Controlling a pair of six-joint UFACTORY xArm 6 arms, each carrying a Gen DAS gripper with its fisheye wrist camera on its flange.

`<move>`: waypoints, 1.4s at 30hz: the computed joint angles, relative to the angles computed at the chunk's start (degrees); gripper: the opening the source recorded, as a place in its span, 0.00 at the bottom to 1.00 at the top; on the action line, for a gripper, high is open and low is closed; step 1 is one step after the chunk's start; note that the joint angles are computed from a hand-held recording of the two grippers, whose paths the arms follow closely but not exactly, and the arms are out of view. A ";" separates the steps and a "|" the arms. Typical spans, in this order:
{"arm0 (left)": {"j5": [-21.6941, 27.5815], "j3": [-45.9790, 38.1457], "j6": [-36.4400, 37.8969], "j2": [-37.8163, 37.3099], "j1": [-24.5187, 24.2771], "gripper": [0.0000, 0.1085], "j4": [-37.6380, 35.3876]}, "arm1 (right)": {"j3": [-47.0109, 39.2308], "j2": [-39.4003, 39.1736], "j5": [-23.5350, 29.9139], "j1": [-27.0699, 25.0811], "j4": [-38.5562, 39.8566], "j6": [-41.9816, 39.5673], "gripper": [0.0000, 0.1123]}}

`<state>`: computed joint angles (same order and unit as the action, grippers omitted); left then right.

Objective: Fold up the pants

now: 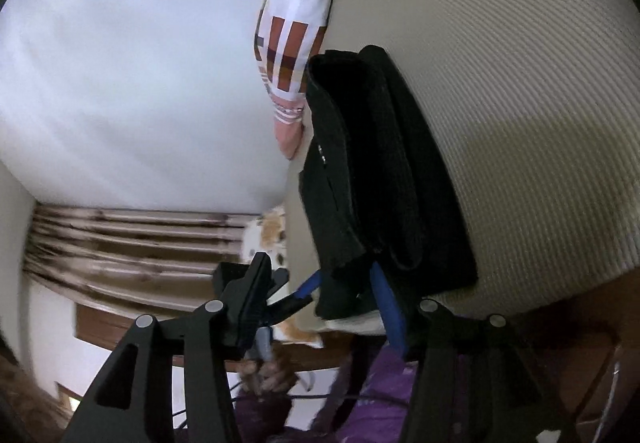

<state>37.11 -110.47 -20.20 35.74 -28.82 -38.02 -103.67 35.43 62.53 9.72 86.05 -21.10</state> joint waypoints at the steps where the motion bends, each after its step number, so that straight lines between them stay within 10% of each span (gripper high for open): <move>1: 0.04 -0.06 -0.12 0.01 -0.03 0.69 0.18 | -0.67 0.14 -0.75 0.38 -0.97 -0.29 0.45; 4: 0.41 -0.97 -0.86 0.55 -0.11 0.69 0.69 | -2.93 0.50 -3.84 1.84 -8.12 0.99 0.16; 7: 0.61 -0.90 -1.40 0.38 -0.05 0.70 0.61 | -1.90 0.39 -4.84 1.67 -8.45 3.23 0.14; 42: 0.93 -1.83 -3.36 0.78 -0.57 0.73 6.75 | 6.93 -1.55 -0.76 -1.00 1.73 -0.59 0.12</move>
